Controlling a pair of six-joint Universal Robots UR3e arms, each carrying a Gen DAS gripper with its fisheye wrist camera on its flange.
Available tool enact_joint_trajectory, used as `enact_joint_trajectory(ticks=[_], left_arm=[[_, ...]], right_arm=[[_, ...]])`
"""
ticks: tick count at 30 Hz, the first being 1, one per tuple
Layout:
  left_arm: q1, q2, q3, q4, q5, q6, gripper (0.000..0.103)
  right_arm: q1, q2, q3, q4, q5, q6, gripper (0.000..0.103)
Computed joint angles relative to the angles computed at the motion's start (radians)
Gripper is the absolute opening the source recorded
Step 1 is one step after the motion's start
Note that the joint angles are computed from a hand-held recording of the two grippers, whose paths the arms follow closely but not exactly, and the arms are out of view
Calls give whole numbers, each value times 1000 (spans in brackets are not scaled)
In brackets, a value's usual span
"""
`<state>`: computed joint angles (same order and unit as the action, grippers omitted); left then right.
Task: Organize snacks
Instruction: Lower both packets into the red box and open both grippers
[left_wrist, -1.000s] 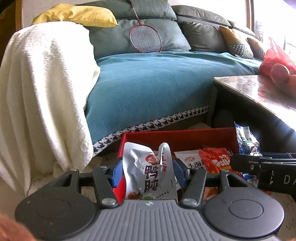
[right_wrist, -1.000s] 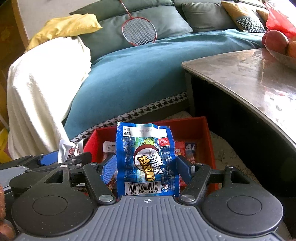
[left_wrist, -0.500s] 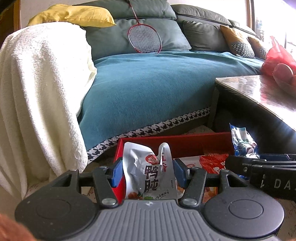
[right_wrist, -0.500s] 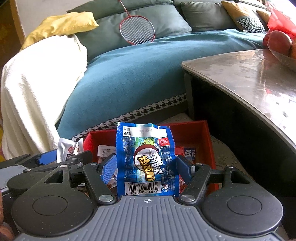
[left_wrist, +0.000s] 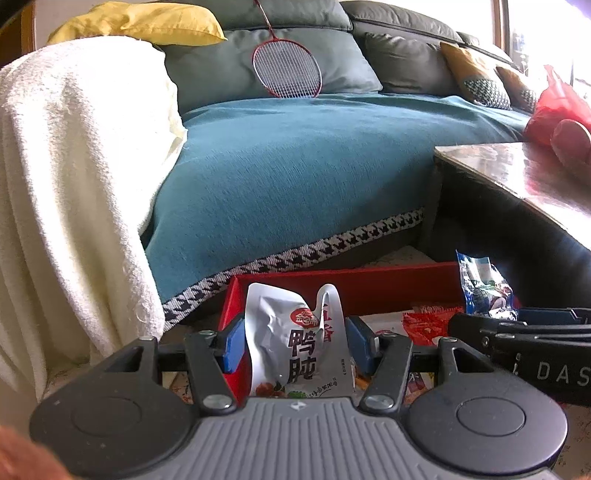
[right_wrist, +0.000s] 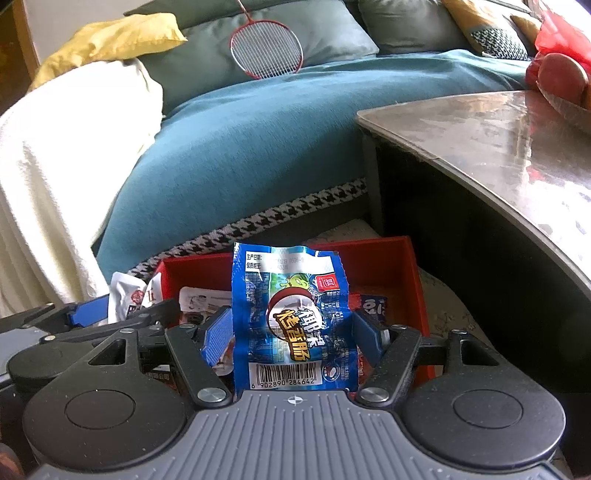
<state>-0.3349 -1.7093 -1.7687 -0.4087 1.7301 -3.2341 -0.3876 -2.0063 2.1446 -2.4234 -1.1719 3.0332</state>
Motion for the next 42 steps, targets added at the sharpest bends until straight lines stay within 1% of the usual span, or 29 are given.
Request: enact_joint_trajectory(ticks=[18, 23, 30, 32, 34, 35, 42], left_arm=[[9, -66, 49, -37, -17, 6, 50], [18, -71, 63, -77, -37, 7, 50], [12, -81, 91, -131, -29, 11, 51], [16, -77, 91, -135, -34, 10, 52], [13, -75, 97, -142, -25, 7, 58], [15, -73, 97, -142, -23, 6, 60], [15, -32, 80, -152, -38, 12, 63]], right_arm=[[62, 109, -41, -28, -79, 26, 75], [67, 124, -59, -4, -88, 17, 76], [75, 128, -69, 19, -100, 3, 77], [74, 124, -73, 24, -98, 3, 78], [66, 114, -70, 25, -90, -2, 81], [64, 111, -68, 27, -88, -5, 81], [40, 44, -50, 56, -68, -13, 82]])
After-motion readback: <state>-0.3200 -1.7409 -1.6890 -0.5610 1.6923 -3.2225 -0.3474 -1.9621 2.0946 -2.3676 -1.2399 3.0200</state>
